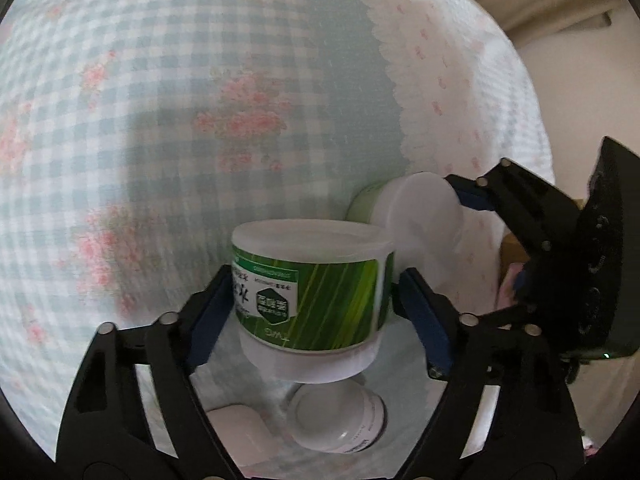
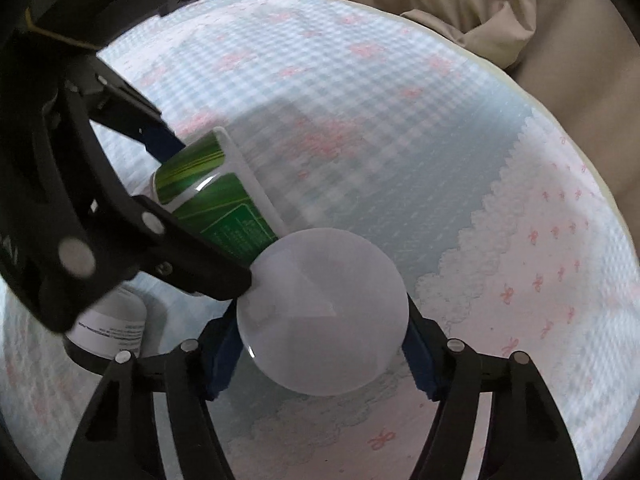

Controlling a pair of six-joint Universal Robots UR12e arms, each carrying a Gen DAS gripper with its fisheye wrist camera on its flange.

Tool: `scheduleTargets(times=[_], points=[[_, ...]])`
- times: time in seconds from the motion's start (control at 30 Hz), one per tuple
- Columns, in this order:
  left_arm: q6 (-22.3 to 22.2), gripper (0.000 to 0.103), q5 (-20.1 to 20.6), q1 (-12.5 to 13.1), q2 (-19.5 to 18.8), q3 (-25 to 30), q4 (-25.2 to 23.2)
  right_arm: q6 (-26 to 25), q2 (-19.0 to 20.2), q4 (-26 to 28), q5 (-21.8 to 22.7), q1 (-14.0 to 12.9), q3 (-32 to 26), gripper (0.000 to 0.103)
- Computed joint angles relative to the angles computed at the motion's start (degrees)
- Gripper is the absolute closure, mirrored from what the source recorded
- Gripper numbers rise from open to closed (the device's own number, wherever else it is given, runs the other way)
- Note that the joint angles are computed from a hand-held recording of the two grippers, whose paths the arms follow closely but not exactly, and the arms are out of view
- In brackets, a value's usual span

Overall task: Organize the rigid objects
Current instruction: 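Grasp the green-labelled jar with left tool while right tool grasps the white-lidded jar, then lift both jars and carry them over the cardboard box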

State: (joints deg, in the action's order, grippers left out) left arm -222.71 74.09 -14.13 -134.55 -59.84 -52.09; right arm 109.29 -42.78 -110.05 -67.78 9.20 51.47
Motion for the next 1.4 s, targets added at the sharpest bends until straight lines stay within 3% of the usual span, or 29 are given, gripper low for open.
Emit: scheduleTargets(times=[0.1,0.3,0.47,0.8,1.13,1.4], points=[[-0.12,0.034,0.51,0.08,0.43,-0.49,-0.01,0.00,-0.32,-0.96,-0.09,0.01,0.61,0.037],[-0.09,0.034,0.95,0.13,1.20,-1.42,-0.37,0.91,-0.85,-0.98,-0.29,-0.23,1.24,0.037],[-0.36,0.034,0.81,-0.22,-0.55,1.00,-1.60,1.07,-0.66,-1.29,-0.73,-0.35,1.02,0.037],[0.45,0.035,5.52,-1.52,-1.54,3.28,-2.83,3.02,-1.05,-2.29,-0.99,-0.57,1.75,0.037],[-1.12,0.035,10.04,-2.27,3.09,-1.95,2.54,9.58,-3.64,-4.31,-0.01,-1.36,4.07,0.037],[-1.26,0.035,14.84,-4.05,8.34,-4.08,4.18,15.51,-9.51,-7.52,2.42,-2.69,8.35,0.037]])
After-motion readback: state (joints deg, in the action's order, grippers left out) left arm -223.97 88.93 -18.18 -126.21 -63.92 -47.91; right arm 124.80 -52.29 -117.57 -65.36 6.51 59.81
